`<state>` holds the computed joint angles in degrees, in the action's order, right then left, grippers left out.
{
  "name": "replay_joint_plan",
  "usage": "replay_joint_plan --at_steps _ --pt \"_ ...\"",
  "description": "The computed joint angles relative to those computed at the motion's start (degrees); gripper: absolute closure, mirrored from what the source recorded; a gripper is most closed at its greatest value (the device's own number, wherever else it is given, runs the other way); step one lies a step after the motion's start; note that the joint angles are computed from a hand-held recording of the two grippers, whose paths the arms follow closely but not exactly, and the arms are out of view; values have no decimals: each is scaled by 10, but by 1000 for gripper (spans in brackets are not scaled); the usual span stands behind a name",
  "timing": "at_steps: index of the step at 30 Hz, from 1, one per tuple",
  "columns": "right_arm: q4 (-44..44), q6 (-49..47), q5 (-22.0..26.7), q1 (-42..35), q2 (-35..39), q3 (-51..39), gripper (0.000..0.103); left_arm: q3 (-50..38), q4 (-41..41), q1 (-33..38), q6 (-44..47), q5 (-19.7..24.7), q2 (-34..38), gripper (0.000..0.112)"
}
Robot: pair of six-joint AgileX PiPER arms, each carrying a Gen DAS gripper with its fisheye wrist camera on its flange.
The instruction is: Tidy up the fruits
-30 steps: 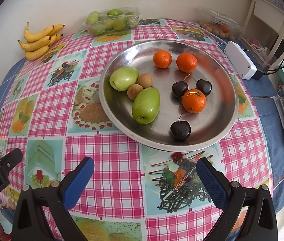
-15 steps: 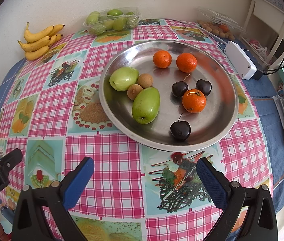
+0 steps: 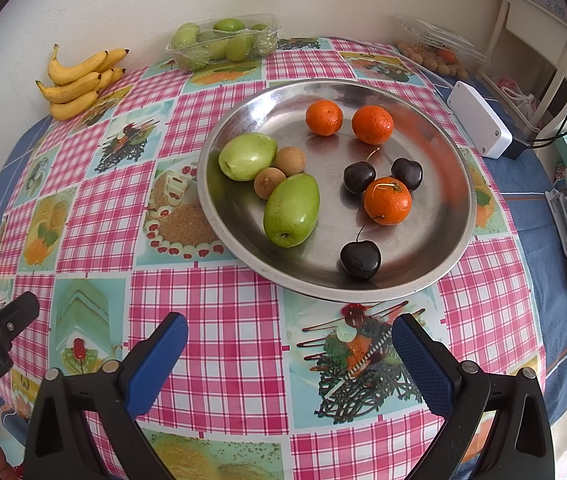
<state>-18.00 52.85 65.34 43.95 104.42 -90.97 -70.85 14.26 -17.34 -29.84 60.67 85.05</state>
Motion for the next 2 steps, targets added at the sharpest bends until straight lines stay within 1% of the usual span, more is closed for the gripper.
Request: replay_joint_plan --at_steps 2 --pt "0 -1 0 0 0 -1 0 -1 0 1 1 0 0 18"
